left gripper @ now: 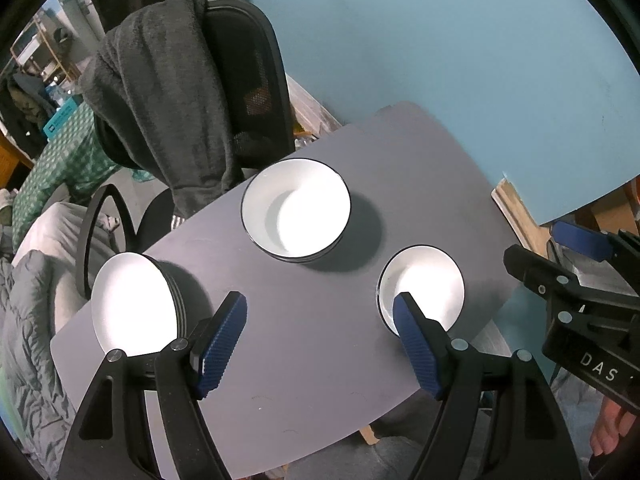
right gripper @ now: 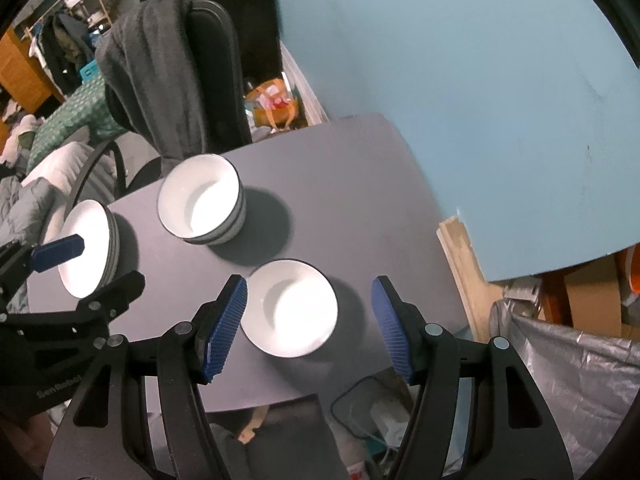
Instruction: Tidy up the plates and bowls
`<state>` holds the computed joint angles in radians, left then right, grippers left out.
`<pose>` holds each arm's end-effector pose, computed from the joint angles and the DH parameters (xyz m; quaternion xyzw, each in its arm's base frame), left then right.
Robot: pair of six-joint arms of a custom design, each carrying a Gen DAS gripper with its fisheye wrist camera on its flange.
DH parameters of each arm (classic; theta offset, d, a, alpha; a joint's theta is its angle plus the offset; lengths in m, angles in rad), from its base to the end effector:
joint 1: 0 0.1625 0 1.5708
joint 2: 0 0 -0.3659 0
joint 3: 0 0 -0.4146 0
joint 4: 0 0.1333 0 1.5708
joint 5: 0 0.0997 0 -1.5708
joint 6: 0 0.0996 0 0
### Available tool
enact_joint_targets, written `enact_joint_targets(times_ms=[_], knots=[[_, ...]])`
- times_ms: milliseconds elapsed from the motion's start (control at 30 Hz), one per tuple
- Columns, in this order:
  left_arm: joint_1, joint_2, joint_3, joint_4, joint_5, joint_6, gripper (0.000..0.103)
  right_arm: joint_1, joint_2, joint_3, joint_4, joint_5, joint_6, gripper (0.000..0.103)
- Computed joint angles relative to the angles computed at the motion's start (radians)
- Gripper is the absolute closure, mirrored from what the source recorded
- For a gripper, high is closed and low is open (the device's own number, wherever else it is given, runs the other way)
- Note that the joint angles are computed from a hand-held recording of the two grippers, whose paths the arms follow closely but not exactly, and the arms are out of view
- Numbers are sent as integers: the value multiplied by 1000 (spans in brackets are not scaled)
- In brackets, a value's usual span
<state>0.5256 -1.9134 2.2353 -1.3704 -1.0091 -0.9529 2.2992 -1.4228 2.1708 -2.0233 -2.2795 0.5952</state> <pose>-0.1788 -0.3191 0.2532 0.1143 0.9240 -0.0909 0.3535 0.3382 -0.2762 0.1410 0.1127 -0.9222 0.1020 0.3556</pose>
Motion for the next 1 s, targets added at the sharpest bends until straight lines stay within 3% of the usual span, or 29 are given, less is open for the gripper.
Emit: enact_joint_targets(times_ms=[300, 533, 700, 1000], knots=[[71, 59, 34, -116, -56, 63, 26, -72, -60, 86, -50, -18, -75, 39], [124, 118, 75, -223, -72, 117, 26, -193, -110, 195, -211, 52, -203, 39], [147, 170, 101, -276, -70, 128, 26, -268, -92, 246, -304, 76, -276, 39], [180, 253, 146, -372, -96, 150, 26, -306, -17, 261, -340, 70, -333, 39]])
